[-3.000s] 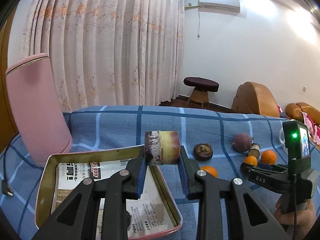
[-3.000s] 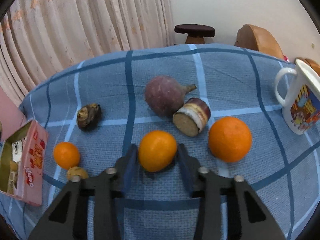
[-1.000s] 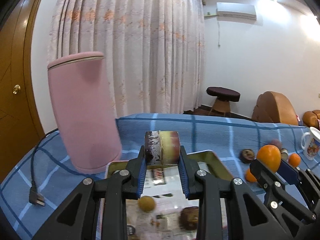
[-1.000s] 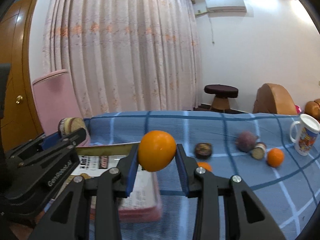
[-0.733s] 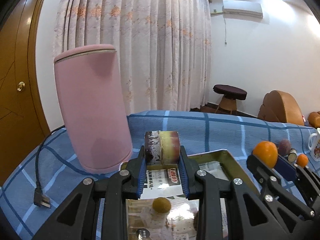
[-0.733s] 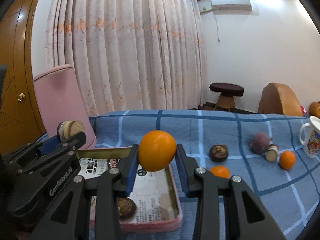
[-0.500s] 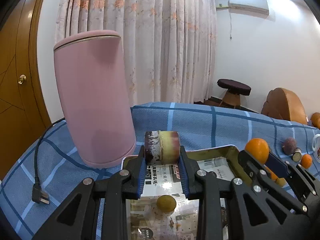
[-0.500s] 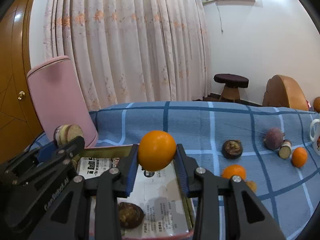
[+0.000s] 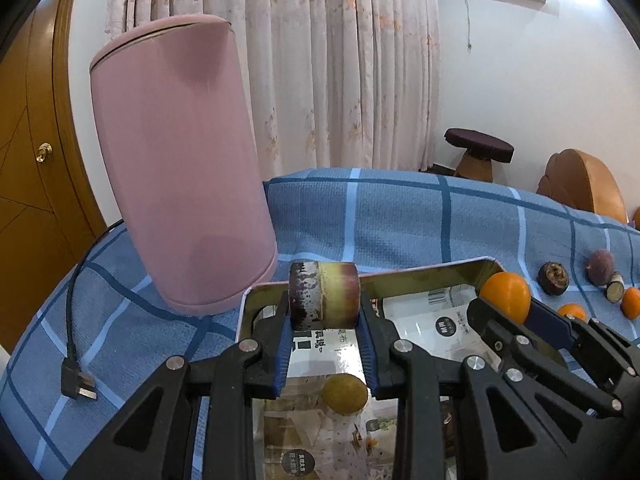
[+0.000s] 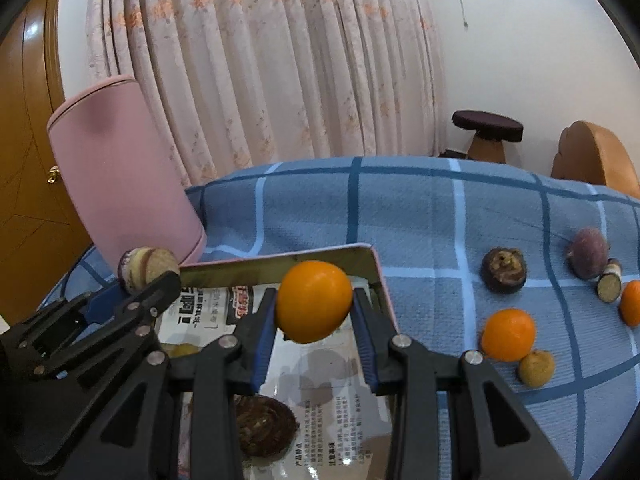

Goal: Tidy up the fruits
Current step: 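Carry the cut fruit cylinder and orange over the tin box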

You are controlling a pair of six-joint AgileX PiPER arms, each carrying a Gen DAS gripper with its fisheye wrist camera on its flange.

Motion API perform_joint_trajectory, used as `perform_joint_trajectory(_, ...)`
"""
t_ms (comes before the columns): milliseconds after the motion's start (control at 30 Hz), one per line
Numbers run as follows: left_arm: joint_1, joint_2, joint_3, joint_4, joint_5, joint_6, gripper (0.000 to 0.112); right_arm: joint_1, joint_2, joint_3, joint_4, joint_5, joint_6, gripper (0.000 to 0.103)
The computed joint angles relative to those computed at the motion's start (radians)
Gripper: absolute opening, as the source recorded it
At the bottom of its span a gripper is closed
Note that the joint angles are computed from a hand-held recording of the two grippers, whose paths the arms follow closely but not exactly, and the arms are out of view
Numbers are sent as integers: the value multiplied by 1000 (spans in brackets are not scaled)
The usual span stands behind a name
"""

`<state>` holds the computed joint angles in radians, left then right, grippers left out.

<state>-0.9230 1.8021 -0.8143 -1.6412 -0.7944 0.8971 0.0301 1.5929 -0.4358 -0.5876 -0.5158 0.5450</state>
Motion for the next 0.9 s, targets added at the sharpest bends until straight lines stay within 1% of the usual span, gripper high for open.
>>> perform_joint_trajectory(100, 4, 11, -9, -10, 13, 12, 31, -26, 14, -16, -111, -7, 94, 40)
perform_joint_trajectory(233, 8, 17, -13, -11, 20, 20, 31, -42, 22, -21, -154, -17, 134, 40)
perform_joint_trajectory(433, 15, 15, -6, -13, 26, 14, 31, -48, 15, -13, -181, -31, 147, 40)
perform_joint_trajectory(567, 22, 22, -15, -24, 31, 27, 31, -60, 10, 2, -174, -65, 132, 42)
perform_joint_trajectory(600, 23, 25, -17, -27, 30, 28, 31, -66, 7, 9, -166, -72, 126, 44)
perform_joint_trajectory(633, 25, 27, -17, -30, 28, 26, 31, -77, 2, 17, -166, -83, 126, 51)
perform_joint_trajectory(667, 25, 27, -17, -35, 24, 23, 31, -92, -3, 28, -160, -99, 123, 60)
perform_joint_trajectory(700, 25, 26, -16, -38, 17, 17, 31, -118, -9, 44, -170, -129, 126, 63)
perform_joint_trajectory(733, 24, 25, -15, -40, 15, 15, 31, -143, -10, 54, -196, -166, 145, 77)
perform_joint_trajectory(767, 22, 25, -15, -41, 15, 15, 31, -153, -22, 67, -182, -177, 136, 88)
perform_joint_trajectory(833, 20, 27, -18, -38, 19, 20, 33, -169, -51, 103, -120, -218, 84, 92)
perform_joint_trajectory(900, 3, 31, -23, -31, -1, 22, 40, -185, -72, 125, -102, -250, 63, 93)
